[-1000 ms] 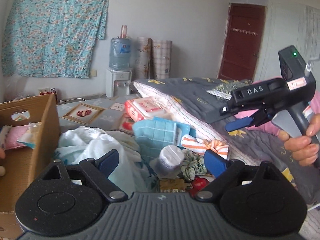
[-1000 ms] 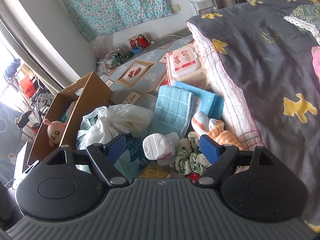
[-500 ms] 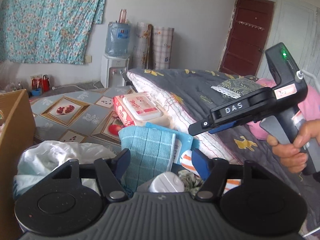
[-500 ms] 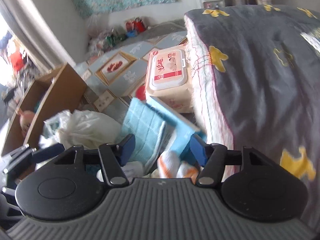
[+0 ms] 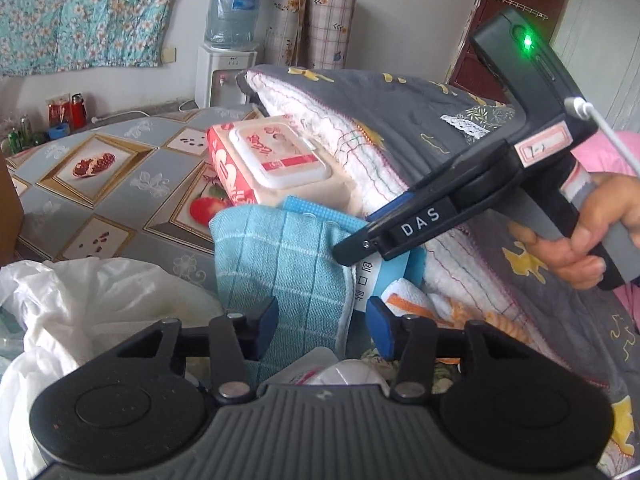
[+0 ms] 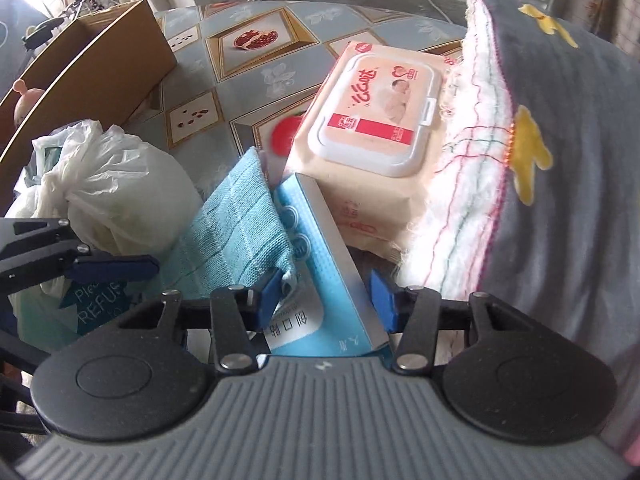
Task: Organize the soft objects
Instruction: 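Grasp the blue-and-white box by its edge with the right tool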
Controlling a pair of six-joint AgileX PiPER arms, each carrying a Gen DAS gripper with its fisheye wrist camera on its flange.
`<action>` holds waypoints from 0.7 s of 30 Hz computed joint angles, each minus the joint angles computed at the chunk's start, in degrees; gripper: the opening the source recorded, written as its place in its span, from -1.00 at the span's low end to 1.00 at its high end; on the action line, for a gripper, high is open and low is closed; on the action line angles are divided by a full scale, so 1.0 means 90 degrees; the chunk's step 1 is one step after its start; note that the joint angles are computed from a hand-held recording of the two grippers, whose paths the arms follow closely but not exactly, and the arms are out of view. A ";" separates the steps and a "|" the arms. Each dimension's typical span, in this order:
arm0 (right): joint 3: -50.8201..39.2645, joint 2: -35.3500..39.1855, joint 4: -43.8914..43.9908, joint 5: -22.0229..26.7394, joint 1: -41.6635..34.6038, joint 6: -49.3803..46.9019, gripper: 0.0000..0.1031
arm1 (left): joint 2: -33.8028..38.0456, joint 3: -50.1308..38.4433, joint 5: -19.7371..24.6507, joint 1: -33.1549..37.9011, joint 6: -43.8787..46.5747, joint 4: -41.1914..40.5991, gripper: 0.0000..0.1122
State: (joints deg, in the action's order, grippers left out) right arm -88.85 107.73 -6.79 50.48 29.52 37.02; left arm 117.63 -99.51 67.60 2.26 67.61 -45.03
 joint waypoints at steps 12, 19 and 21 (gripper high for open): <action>0.0879 -0.0800 0.0636 -0.0705 -0.0042 -0.0162 -0.45 | 0.0055 -0.0037 0.0096 -0.0124 -0.0087 -0.0062 -0.13; 0.0905 -0.0647 0.0943 -0.0797 -0.0201 -0.0418 -0.38 | 0.0136 -0.0179 -0.0088 -0.0271 -0.0533 0.0299 -0.13; 0.1061 -0.0632 0.1071 -0.1064 -0.0295 -0.0301 -0.35 | 0.0233 -0.0304 -0.0115 -0.0317 -0.0765 0.0445 -0.13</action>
State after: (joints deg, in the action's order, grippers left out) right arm -79.30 102.04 2.85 40.90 26.87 34.31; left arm 119.73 -102.25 66.56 -0.59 60.72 -41.02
